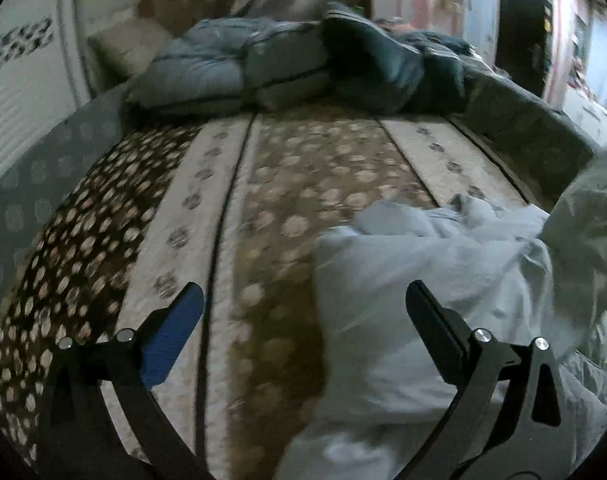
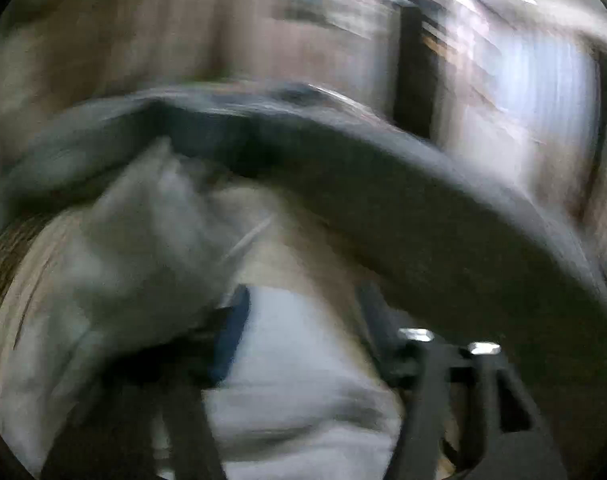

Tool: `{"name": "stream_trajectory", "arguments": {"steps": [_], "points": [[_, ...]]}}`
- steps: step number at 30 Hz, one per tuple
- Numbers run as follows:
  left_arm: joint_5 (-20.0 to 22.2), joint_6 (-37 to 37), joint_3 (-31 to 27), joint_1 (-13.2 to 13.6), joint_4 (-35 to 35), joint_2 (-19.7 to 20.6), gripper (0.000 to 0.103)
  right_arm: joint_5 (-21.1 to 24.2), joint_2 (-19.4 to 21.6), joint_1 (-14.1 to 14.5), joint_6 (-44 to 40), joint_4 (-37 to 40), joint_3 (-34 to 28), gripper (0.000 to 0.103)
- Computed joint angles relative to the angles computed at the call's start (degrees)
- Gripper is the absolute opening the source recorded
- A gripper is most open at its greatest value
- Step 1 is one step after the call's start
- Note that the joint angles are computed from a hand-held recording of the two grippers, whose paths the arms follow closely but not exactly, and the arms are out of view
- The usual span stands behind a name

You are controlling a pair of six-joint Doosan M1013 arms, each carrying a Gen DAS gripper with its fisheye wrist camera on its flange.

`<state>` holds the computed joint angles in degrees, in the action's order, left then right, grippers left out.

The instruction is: Fold large clothes

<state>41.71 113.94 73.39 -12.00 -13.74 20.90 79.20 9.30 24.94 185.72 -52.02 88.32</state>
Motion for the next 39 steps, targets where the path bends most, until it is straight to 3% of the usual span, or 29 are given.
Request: {"name": "stream_trajectory", "arguments": {"steps": [2,4,6,7,8,11,13,14,15,17,18,19,22,24,26,27,28,29,30,32,34,36,39], "points": [[0.85,0.43,-0.14,-1.76,2.56,0.41,0.1,-11.31,-6.66,-2.33,9.71,2.92,7.57,0.062],[1.86,-0.76,-0.29,-3.56,6.65,1.07,0.1,-26.31,-10.42,-5.37,9.7,7.73,12.55,0.073],[3.97,-3.93,-0.8,-4.93,11.39,2.24,0.1,-40.6,-12.29,-9.24,0.7,19.06,16.09,0.074],[4.64,-6.12,-1.09,-5.29,13.51,2.71,0.1,-44.49,-12.3,-10.53,-6.49,26.52,16.8,0.074],[6.0,-8.22,-1.73,-5.38,14.57,3.37,0.1,-45.37,-12.12,-11.26,-12.56,31.8,16.79,0.074],[10.33,-12.44,-3.86,-4.62,12.51,5.25,0.1,-37.06,-9.06,-11.12,-31.73,41.94,13.2,0.074],[10.97,-14.07,-4.24,-4.2,10.71,5.84,0.1,-29.23,-7.2,-10.49,-37.45,42.42,11.26,0.074],[11.24,-15.02,-4.43,-4.11,10.4,6.02,0.1,-28.2,-7.03,-10.47,-38.49,43.32,11.1,0.075],[11.33,-15.9,-4.54,-4.18,10.47,6.15,0.1,-30.04,-7.32,-11.09,-40.49,47.19,11.87,0.072],[10.46,-16.55,-4.06,-4.75,12.11,6.04,0.1,-32.74,-7.32,-11.43,-46.31,53.18,12.55,0.039],[9.96,-16.61,-3.88,-4.98,12.9,5.96,0.1,-33.1,-7.06,-10.66,-46.26,51.69,12.1,0.014],[9.15,-16.94,-3.51,-5.24,13.96,5.8,0.1,-32.81,-6.9,-9.4,-44.55,47.2,11.0,0.009],[3.93,-20.31,-1.82,-5.77,17.7,4.28,0.1,-30.68,-7.29,-4.73,-33.6,24.72,7.68,0.008],[-3.34,-25.58,0.33,-6.09,22.01,2.07,0.1,-27.25,-7.42,-1.53,-25.97,9.72,6.33,0.008],[-8.45,-29.01,1.59,-6.11,23.37,0.59,0.1,-20.63,-5.96,1.65,-20.35,-3.9,4.84,0.013],[-9.58,-29.74,1.88,-6.12,23.44,0.23,0.1,-17.89,-5.07,2.38,-19.02,-7.02,4.51,0.024],[-9.87,-29.24,1.82,-6.11,22.29,0.1,0.1,-14.72,-3.63,2.36,-19.62,-7.14,3.71,0.057],[-8.78,-27.14,1.27,-6.06,19.77,0.38,0.1,-13.18,-2.55,1.64,-21.44,-4.27,2.93,0.078],[-6.41,-24.37,0.49,-6.11,16.88,0.98,0.1,-13.6,-1.77,0.16,-23.84,1.61,2.83,0.092],[-1.26,-22.34,-0.78,-6.75,16.35,2.39,0.1,-16.34,-1.45,-2.39,-26.97,12.6,3.47,0.091],[1.08,-20.96,-0.52,-7.35,16.66,3.15,0.1,-15.04,-1.27,-1.78,-27.19,11.6,3.13,0.091],[-1.34,-21.17,1.32,-8.01,18.76,2.51,0.1,-13.93,-1.03,-0.21,-27.65,7.74,2.2,0.091],[-9.87,-18.06,5.13,-8.22,15.43,-0.23,0.1,-20.8,-1.8,-0.44,-32.25,11.09,1.75,0.091]]}}
